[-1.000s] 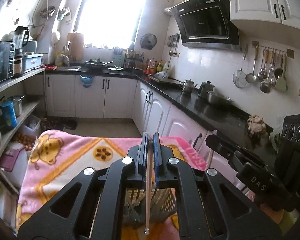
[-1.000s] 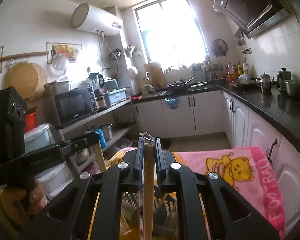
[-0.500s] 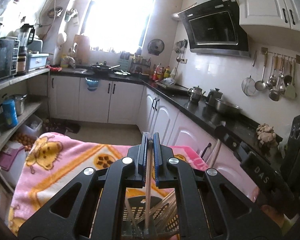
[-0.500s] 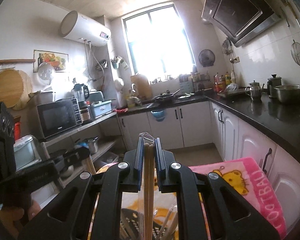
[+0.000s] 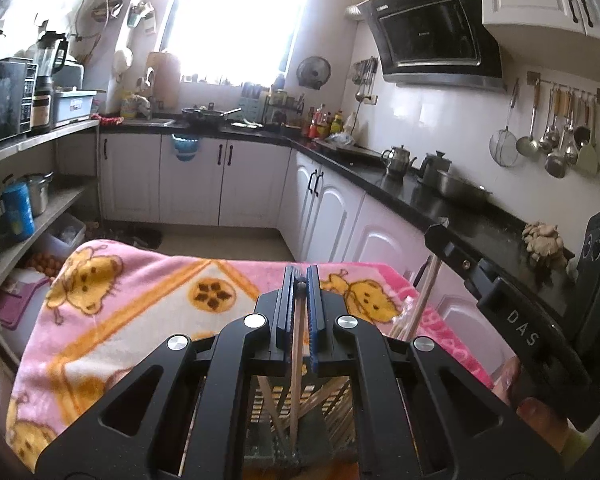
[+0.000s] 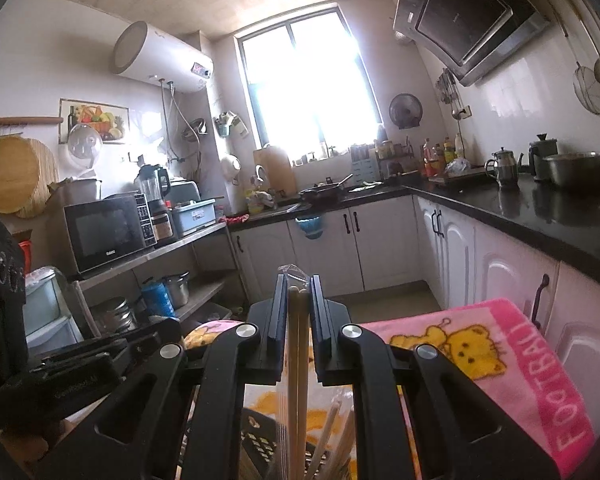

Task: Organize utensils
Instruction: 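Lift the held chopsticks upright and lower them into the caddy with both tools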

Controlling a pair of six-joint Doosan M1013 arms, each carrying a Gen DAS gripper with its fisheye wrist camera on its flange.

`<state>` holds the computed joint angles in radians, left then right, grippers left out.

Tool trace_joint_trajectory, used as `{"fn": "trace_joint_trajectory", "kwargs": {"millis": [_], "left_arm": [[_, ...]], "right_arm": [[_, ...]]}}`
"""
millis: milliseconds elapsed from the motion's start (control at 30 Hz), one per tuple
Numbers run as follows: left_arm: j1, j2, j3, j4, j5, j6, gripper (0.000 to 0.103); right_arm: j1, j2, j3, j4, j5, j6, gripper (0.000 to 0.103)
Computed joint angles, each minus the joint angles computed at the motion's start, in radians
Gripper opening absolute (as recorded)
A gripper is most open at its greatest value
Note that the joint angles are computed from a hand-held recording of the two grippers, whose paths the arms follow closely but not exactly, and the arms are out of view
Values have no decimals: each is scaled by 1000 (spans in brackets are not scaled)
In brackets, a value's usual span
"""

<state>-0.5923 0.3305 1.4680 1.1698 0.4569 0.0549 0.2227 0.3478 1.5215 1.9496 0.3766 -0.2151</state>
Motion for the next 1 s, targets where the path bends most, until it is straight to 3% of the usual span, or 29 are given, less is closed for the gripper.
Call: {"fn": "trace_joint_trajectory", "kwargs": {"millis": [400,833,1000], "left_arm": [[-7,13,24,-19,-8,20,1],[-14,9,28,-20,5,35,2],[-16,5,34,-30,12,48,8]], "right_arm": [[5,4,63,124,30,-128,11],[-5,-12,92,-25,-20,10,13],[-11,-22,97,-116,-23,94,13]]}}
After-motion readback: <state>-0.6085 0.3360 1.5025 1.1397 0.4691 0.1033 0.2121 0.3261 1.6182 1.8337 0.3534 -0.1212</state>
